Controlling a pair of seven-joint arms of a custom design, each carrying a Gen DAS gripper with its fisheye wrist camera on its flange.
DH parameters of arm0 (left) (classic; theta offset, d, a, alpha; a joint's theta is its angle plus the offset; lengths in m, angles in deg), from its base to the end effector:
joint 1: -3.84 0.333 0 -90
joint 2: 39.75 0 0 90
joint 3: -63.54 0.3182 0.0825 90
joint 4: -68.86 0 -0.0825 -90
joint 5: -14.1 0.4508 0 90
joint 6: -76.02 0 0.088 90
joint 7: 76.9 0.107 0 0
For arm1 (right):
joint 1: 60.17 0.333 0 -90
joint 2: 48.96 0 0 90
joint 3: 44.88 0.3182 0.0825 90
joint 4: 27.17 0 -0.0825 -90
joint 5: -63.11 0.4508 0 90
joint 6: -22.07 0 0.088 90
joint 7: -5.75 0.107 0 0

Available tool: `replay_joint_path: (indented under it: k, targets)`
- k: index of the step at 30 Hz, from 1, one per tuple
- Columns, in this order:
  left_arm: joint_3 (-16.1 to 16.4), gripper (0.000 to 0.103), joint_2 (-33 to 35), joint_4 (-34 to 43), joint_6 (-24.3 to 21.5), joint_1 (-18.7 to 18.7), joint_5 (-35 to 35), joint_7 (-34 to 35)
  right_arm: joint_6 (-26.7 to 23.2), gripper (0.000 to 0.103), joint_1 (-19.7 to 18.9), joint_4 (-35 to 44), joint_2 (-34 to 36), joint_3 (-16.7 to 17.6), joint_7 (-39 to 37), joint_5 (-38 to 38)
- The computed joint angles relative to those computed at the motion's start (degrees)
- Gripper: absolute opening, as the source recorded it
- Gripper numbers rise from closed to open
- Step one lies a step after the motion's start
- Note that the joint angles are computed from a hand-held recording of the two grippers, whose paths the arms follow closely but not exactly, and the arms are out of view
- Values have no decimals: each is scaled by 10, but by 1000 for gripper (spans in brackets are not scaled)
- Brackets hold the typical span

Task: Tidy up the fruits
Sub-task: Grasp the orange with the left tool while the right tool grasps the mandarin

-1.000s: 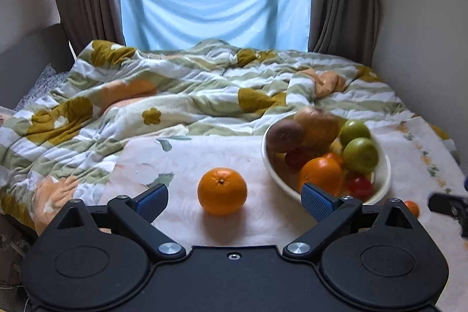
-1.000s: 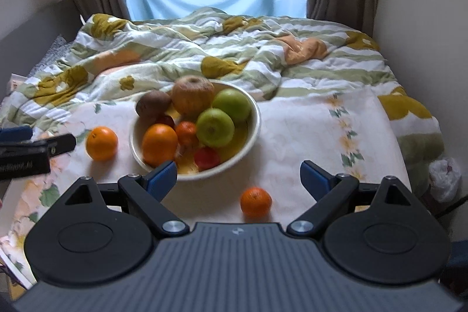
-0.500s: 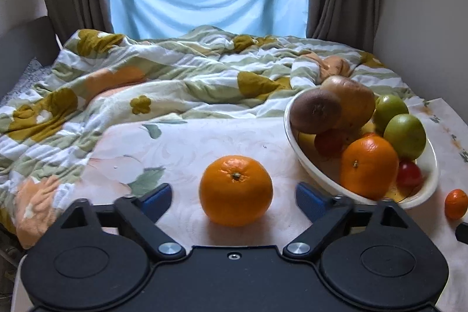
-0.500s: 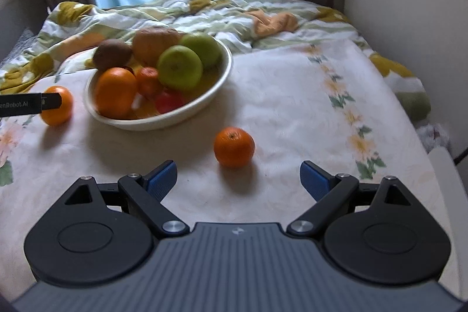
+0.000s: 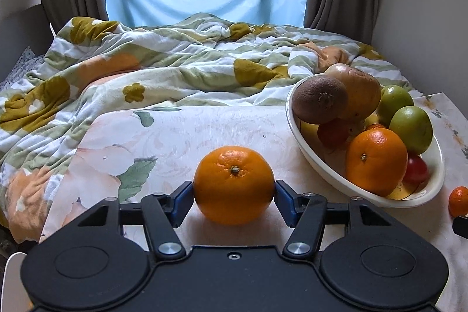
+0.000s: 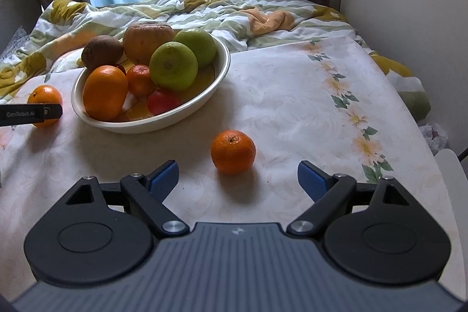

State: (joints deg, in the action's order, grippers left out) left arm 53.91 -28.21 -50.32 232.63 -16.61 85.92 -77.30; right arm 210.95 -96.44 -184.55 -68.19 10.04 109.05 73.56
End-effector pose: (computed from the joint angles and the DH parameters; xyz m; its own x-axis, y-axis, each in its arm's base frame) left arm 0.5441 -0.3551 0.3219 -0.0071 -1.0000 -0.0064 -0.7031 0.0096 -0.7110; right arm 0.4603 0.1172 0.3195 -0.0190 -0.9998 0.0033 -0.6999 0.0110 -0.7141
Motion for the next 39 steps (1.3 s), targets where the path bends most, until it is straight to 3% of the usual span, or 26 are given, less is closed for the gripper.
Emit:
replay_joint_path:
  k: [5, 7, 18, 20, 22, 26, 35, 39]
  targets:
    - [-1, 64, -4, -4, 4, 1, -11, 7, -1, 101, -23, 12, 9, 17, -10, -11]
    - [-3, 64, -7, -8, 7, 2, -17, 8, -5, 89, -25, 18, 19, 14, -16, -18]
    - [-10, 64, -25, -30, 19, 1, -16, 2, -25, 74, -9, 37, 48, -22, 5, -64]
    - [-10, 64, -27, -32, 21, 2, -13, 0, -25, 71, -23, 40, 47, -9, 13, -74]
    - [-10, 64, -29, -34, 23, 3, -9, -6, -27, 54, -33, 43, 50, -2, 17, -83]
    - [-12, 64, -37, -39, 31, 6, -2, -18, -33, 51, -40, 46, 44, 3, 31, -103]
    - [-26, 63, -76, -61, 57, 19, -32, -5, -57, 51, 82, 42, 17, -121, 53, -131]
    - [-34, 63, -96, -68, 65, 22, -41, 11, -74, 51, 169, 42, 7, -208, 51, -137]
